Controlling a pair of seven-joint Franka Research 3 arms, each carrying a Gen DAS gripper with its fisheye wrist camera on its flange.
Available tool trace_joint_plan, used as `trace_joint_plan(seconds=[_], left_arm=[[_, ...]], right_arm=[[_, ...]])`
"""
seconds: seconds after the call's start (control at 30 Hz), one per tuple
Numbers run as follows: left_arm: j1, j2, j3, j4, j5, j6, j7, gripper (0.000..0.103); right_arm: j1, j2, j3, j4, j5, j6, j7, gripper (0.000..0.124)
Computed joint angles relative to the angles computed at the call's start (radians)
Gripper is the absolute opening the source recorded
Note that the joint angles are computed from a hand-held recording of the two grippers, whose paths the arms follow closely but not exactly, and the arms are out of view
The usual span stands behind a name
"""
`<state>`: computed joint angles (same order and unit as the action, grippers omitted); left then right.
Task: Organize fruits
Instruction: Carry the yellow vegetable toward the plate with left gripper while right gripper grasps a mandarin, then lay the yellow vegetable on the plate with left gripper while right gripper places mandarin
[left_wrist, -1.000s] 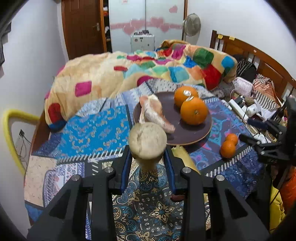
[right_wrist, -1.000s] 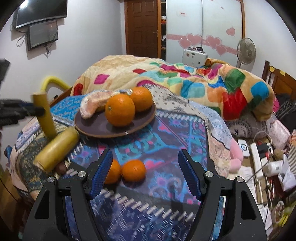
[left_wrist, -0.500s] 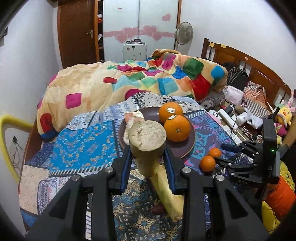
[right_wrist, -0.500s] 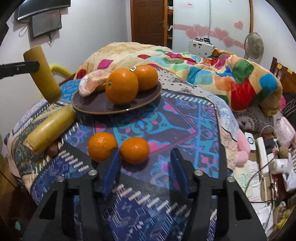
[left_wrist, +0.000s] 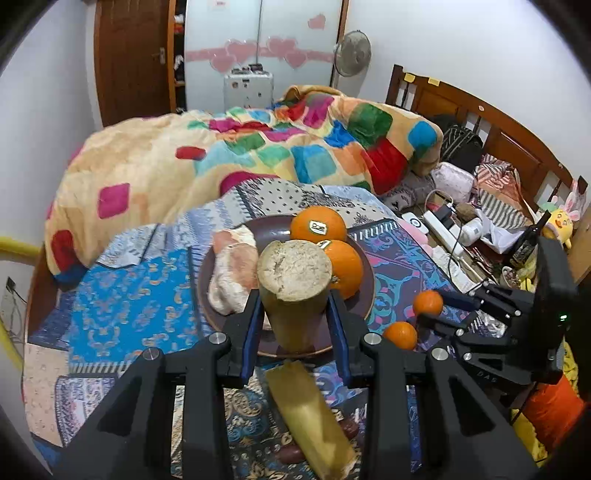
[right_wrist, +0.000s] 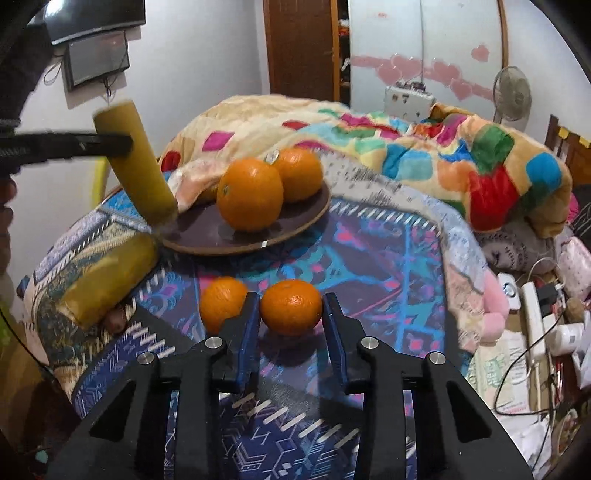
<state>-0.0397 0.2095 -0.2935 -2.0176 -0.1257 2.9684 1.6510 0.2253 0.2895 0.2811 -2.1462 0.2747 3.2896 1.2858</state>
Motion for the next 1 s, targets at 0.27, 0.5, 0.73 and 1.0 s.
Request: trace_joint_plan(seconds=[0.27, 0.5, 0.73, 1.0], left_arm=[[-0.011, 0.100, 0.007, 0.117, 0.052, -0.058, -0.036, 0.034], [0.008, 0.185, -0.006, 0.222, 0.063, -0.093, -0.048, 0.034], [0.023, 0.244, -0.020, 0.289, 0.068, -0.094, -0.049, 0.034], [-0.058, 0.264, 0.080, 0.316, 0.208, -0.072, -0.163, 0.035]], right_arm=[[0.041, 0.042, -0.044, 0.078, -0.020, 0.018, 0.005, 0.031], [0.193, 0.128, -0.212, 0.224, -0.018, -0.060, 0.010, 0.031], [0.212, 0.190, -0.253, 0.334, -0.038, -0.162, 0.040, 0.031], [0.192, 0.220, -0.235, 0.389, -0.058, -0.216, 0.042, 0.032]])
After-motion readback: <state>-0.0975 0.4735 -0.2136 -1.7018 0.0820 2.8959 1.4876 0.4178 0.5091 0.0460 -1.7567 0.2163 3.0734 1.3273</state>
